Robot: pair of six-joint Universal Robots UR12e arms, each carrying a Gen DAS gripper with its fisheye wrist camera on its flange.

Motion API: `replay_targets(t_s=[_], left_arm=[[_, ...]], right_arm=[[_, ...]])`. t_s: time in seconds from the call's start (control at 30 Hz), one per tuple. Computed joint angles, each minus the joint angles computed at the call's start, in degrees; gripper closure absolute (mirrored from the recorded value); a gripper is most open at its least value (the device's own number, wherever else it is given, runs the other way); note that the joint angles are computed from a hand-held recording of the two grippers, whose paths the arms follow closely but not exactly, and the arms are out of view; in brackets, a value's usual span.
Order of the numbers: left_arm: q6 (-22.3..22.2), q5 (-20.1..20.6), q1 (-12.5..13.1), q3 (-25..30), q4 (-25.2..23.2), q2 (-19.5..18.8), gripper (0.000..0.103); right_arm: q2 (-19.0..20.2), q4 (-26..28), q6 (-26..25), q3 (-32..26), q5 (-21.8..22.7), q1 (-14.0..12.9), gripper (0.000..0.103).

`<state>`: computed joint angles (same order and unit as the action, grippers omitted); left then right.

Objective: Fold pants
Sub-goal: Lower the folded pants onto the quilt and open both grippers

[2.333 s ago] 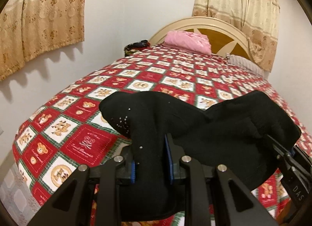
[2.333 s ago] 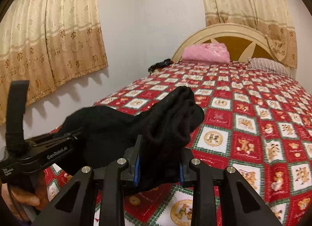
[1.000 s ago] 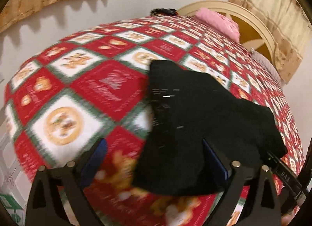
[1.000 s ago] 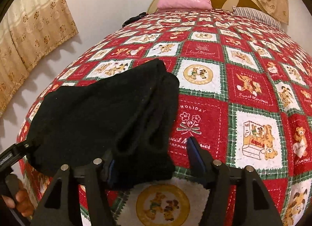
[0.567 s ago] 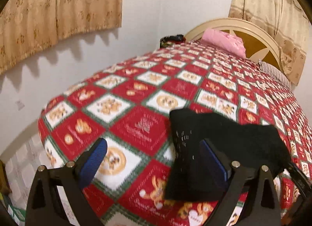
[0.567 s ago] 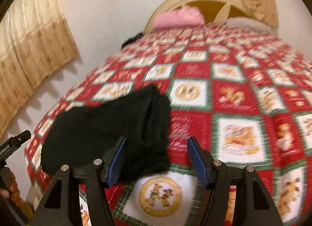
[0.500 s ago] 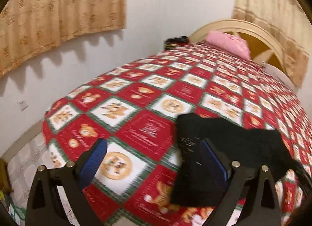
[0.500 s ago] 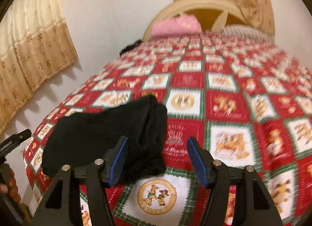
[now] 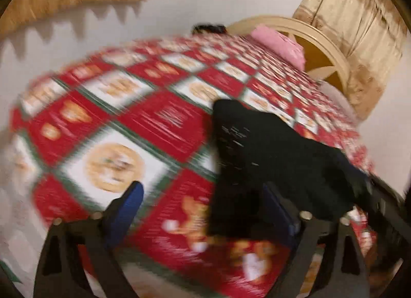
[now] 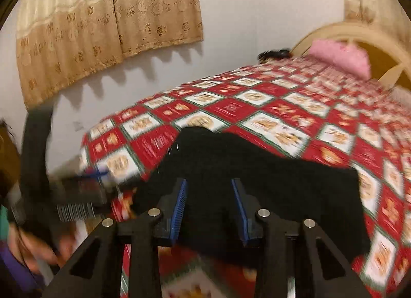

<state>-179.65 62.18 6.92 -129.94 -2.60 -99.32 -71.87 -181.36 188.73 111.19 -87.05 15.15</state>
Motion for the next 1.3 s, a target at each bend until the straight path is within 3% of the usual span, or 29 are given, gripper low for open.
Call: replay_targets(t_s=[0.07,0.2,0.27,0.3,0.47,0.53,0.57,0.6,0.63,0.67,0.73,0.8,0.83,0.9,0.93,0.97,1.03,1.1,1.17,1.23,1.3], left_arm=[[-1.63,-6.04,0.44,1.08,-2.97,-1.41,0.024],[-3.80,-5.52,-0.47,0.95,0.48,-2.30,0.024],[-5.85,-6.87,-0.45,0.67,1.43,-2.62,0.024],[-5.72,-7.31,-0.48,0.61,1.29,-2.60,0.024],[-7.30,-7.58,-0.56,0.42,1.43,-2.52,0.024],[-7.80,-7.75,-0.42,0.41,1.67,-2.60,0.025],[-8.30,-7.69,-0.33,0.24,2.32,-2.64,0.032],[-8.54,-7.39,-0.29,0.12,2.82,-2.71,0.041],[-8.80,-6.71,-0.42,0.03,3.23,-2.82,0.056],[-9.49,-6.60,-0.45,-0.09,3.64,-2.95,0.064],[-12.20,-5.17,-0.99,-0.45,5.20,-2.82,0.075],[-13.49,4.30,-3.98,-0.80,7.66,-1.76,0.075],[-11.40,10.30,-5.84,-1.41,10.47,-1.17,0.075],[-8.69,22.30,-9.93,-1.26,13.16,-1.49,0.070],[-9.22,26.23,-11.33,-0.76,11.44,-1.65,0.063],[-10.08,27.76,-11.83,-0.47,9.67,-1.65,0.058],[-10.88,25.57,-10.58,-1.28,10.06,-1.27,0.055],[-10.45,25.01,-9.26,-2.00,10.88,-0.34,0.044],[-9.61,25.72,-8.09,-2.87,13.75,0.38,0.037],[-8.97,24.65,-6.81,-3.02,15.62,0.86,0.035],[-8.60,23.48,-6.04,-2.18,17.79,0.53,0.034]], right_arm=[[1.10,3.32,0.82,-3.08,8.09,-2.67,0.066],[3.74,11.53,-0.16,-9.52,14.80,-4.22,0.064],[5.53,17.29,-2.93,-13.45,14.72,-3.75,0.051],[6.66,20.16,-4.71,-15.63,13.72,-3.27,0.050],[11.88,34.97,-12.71,-24.86,9.66,-1.03,0.050],[12.86,38.40,-15.22,-26.30,6.22,-0.19,0.053],[13.00,38.00,-17.24,-26.05,4.14,0.38,0.064],[12.78,37.04,-18.58,-25.39,3.90,0.47,0.067],[12.31,35.27,-19.12,-24.33,3.82,0.45,0.074],[11.80,33.24,-18.18,-23.18,4.71,0.07,0.083],[10.69,29.29,-13.00,-20.86,10.07,-1.72,0.085],[9.65,21.57,-8.41,-17.61,18.00,-3.90,0.086],[9.45,18.46,-6.89,-16.40,20.63,-4.62,0.086],[9.87,15.70,-3.38,-15.55,23.44,-5.38,0.085],[10.22,15.94,-2.44,-15.68,23.57,-5.43,0.084],[10.65,16.55,-1.51,-15.97,23.71,-5.39,0.083],[11.08,16.25,1.53,-16.02,25.73,-5.82,0.083],[10.91,8.58,8.08,-14.07,29.45,-7.00,0.083],[9.63,0.74,12.84,-11.36,30.16,-8.14,0.083],[7.17,-4.01,13.58,-8.25,27.44,-8.82,0.083],[3.74,-4.46,10.89,-4.75,21.26,-8.79,0.083]])
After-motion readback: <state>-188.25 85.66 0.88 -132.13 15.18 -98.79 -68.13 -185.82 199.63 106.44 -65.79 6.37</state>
